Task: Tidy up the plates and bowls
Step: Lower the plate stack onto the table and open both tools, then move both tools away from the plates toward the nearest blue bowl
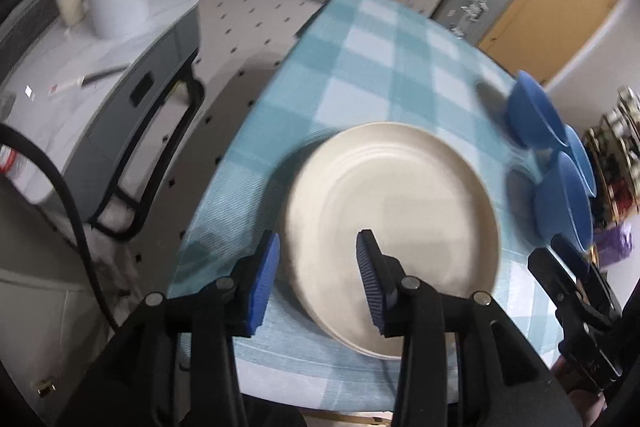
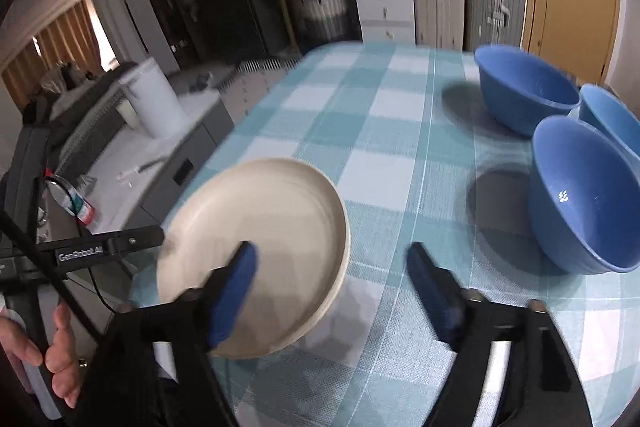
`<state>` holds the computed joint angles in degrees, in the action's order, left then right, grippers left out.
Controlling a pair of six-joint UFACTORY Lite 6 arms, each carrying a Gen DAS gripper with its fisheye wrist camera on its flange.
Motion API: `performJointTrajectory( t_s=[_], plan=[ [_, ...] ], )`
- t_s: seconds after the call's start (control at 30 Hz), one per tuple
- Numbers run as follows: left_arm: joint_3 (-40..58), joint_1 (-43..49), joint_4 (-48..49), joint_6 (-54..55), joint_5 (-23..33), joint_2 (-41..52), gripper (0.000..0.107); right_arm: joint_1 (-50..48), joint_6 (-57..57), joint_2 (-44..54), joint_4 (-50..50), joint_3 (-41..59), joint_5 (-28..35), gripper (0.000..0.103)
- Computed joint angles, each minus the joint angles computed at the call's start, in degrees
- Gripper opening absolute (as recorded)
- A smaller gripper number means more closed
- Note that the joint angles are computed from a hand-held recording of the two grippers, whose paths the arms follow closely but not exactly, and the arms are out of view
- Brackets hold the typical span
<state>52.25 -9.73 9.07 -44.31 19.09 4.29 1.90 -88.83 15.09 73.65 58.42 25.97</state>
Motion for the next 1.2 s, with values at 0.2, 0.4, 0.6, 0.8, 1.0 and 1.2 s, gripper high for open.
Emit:
performJointTrajectory(
  t_s=[0.2, 0.4, 0.6, 0.8, 1.0, 1.2],
  plan=[
    [1.67, -8.91, 16.09, -17.82, 1.05, -2.53, 0.053, -4.96, -18.90, -7.57, 12.36, -7.87, 3.86, 0.092],
    [8.53, -18.28, 29.89, -32.78, 3.40, 0.72, 0.069, -13.46, -34.98, -13.84, 19.70, -14.45, 9.12, 0.098],
    [18.35, -28.18, 47.57, -47.64, 11.22, 6.87, 0.082, -26.32, -44.89, -14.85, 26.13, -16.39, 17.23, 0.102],
    [26.66, -34.98, 57.93, -54.77, 20.27, 12.58, 0.090, -36.05, -40.09, -8.11, 23.50, -9.96, 24.11, 0.102],
    [29.62, -38.86, 65.84, -63.10, 25.34, 14.67, 0.099, -44.69, -42.37, -5.81, 23.34, -7.74, 30.15, 0.102],
    [31.69, -41.41, 71.33, -66.78, 28.22, 18.23, 0.103, -49.62, -36.65, -1.34, 19.14, -1.75, 32.79, 0.102]
  ],
)
